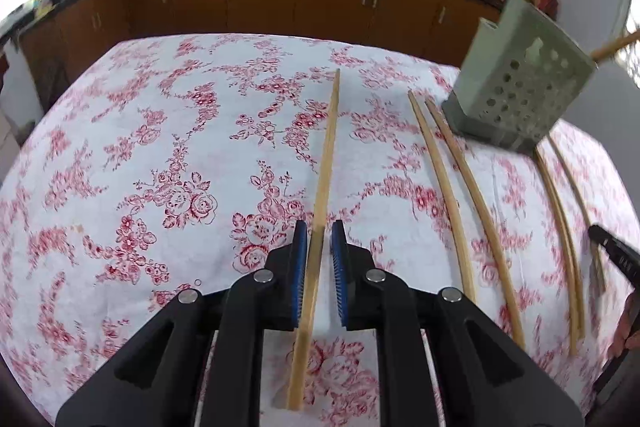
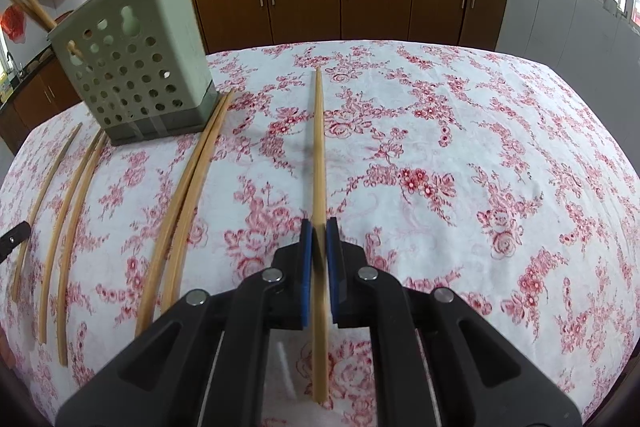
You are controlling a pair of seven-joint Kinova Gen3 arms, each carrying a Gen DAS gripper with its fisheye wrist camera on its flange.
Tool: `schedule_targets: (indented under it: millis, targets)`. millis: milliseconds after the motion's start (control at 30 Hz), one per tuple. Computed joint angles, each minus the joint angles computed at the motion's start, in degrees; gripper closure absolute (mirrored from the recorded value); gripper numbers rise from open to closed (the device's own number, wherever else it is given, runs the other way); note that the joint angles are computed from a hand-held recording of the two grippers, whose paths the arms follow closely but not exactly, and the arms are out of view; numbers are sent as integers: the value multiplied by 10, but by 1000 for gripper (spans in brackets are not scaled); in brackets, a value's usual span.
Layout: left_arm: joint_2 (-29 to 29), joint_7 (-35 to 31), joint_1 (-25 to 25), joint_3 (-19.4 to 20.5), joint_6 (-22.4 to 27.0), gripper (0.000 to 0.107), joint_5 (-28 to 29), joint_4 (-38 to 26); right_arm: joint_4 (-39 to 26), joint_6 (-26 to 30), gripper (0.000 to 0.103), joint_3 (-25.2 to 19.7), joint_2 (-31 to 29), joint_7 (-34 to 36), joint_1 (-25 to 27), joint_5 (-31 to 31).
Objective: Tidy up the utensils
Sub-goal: 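Lift both grippers' chopsticks upright and carry them over the green holder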
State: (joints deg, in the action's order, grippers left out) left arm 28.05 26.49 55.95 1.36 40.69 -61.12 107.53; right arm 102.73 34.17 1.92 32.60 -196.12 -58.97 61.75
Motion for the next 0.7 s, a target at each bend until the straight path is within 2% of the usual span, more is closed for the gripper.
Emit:
schedule_targets:
  millis: [467, 567, 700]
  targets:
    - [-9, 13, 21, 18, 18, 94, -3, 15, 58, -2, 94, -27, -30, -71, -8, 48]
    - [-6, 6, 23, 23, 32, 99, 6, 10, 63, -3, 95, -37, -36, -73, -1, 50]
    - [-17, 9, 22, 25, 27, 100, 7, 17, 78, 9, 95, -39, -52, -110, -10, 77]
